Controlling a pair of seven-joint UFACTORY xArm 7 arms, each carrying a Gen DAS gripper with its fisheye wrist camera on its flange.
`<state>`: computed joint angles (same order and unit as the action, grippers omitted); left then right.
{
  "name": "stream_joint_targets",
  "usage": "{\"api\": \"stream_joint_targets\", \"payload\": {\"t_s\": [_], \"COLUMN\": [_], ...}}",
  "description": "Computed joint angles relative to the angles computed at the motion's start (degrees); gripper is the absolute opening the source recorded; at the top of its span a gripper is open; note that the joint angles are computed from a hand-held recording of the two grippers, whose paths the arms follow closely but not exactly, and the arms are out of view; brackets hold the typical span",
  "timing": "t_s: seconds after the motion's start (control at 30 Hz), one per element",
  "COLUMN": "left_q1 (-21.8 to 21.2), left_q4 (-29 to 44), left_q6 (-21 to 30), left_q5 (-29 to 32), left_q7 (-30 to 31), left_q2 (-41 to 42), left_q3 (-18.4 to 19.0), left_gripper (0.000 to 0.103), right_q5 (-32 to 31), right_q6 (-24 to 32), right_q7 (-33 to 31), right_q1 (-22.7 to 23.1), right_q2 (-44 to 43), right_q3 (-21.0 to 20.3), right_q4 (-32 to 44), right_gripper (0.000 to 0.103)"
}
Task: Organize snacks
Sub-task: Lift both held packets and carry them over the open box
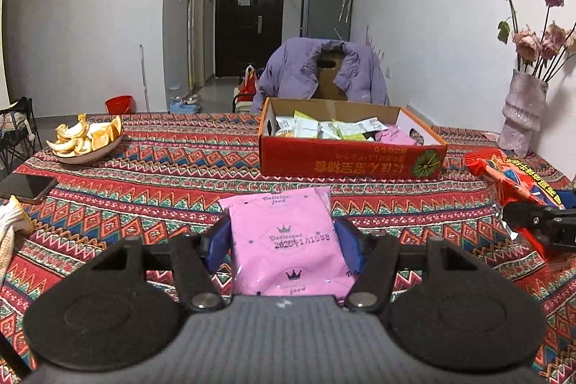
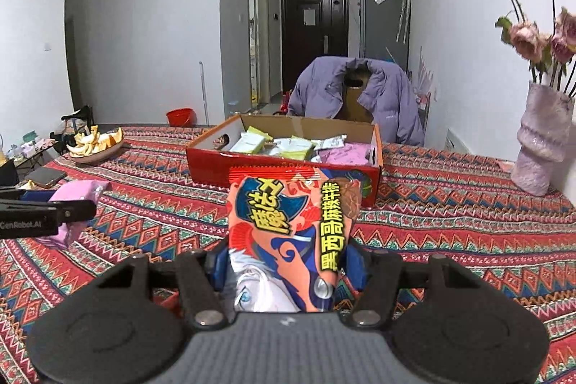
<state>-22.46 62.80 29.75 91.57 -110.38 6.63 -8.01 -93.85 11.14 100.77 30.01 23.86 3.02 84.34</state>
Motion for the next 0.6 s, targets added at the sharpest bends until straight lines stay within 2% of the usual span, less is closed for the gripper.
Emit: {"api": "stream_joint_targets", "payload": {"t_s": [0.17,0.3,0.4,0.53,0.6], "left_q1": [-0.1,0.2,0.9,1.8,2.7], "left_q4": [-1.8,-2.0,-1.3,0.5,2.1], "left_q6": [0.8,1.1,-0.9,-3.0,-5.8], "left_q5": [1.5,1.3,0.9,1.4,0.9], "left_q7": [-1.0,-0.3,0.8,2.3,3.0], "left_q2": [-2.7,-3.6,-3.8,-2.8,-2.0], "left_q3": [-0.7,-1.2,-1.0,-0.5,0.2], "left_gripper": [0.063,0.063,0.063,0.063,0.063], "right_q5": [-2.8,-2.1,0.0,0.2,4.5], "right_q6": [0.8,2.4,1.7,-4.5,-7.0], "right_q7": [1.8,-0.3,-3.3,-3.2,-7.2], "right_q1": [-0.1,-0.3,-0.8,-2.6,-3.5], "right_q2": [-2.4,-3.4,-3.5,-2.0,-0.8], "right_q3": [0.9,1.9,2.0,1.2,0.8], "right_q4": [-1.7,-2.1,-1.5,1.6,3.4], "right_gripper": [0.06,0.06,0.06,0.06,0.06]}}
